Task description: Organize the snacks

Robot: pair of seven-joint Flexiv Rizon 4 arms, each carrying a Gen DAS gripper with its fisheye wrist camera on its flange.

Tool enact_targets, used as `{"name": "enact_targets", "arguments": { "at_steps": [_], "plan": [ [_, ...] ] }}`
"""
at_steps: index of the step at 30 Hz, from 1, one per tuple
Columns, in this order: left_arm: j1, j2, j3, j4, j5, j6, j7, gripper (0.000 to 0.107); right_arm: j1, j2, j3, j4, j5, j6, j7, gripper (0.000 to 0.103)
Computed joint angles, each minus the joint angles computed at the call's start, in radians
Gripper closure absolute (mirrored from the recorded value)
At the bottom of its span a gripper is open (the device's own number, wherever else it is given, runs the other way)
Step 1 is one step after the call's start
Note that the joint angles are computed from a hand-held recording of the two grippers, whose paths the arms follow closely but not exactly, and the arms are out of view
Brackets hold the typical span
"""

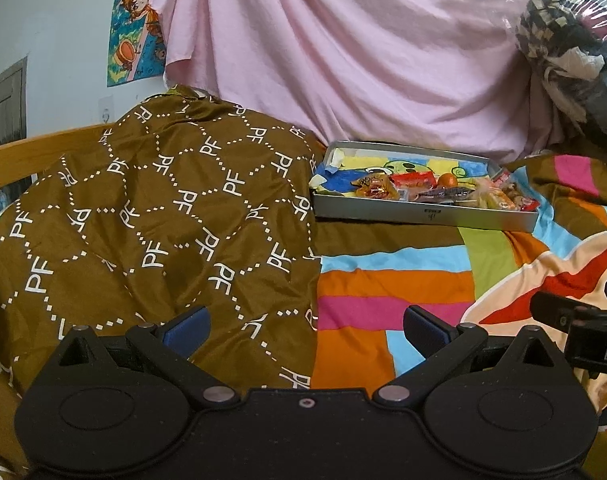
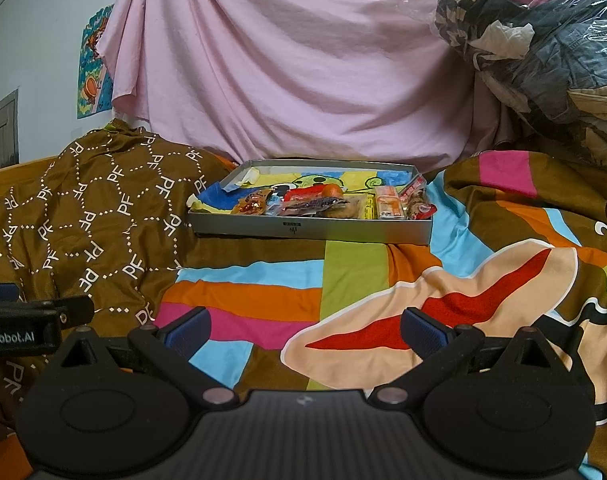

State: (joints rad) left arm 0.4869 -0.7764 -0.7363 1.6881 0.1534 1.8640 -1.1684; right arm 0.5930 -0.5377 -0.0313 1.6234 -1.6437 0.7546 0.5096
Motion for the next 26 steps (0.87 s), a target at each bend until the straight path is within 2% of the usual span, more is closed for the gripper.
{"name": "enact_targets", "arguments": {
  "at_steps": [3,26],
  "plan": [
    [0.013,-0.007,-0.021,0.001,0.004,-0.006,0.000,0.005,0.000,0.000,0.000,0.000,0.000,0.000,-0.001,0.000],
    [0.017,-0.008,-0.026,0.002,0.002,-0.006,0.010,0.005,0.000,-0.001,0.000,0.000,0.006,0.006,-0.008,0.000]
  ]
}}
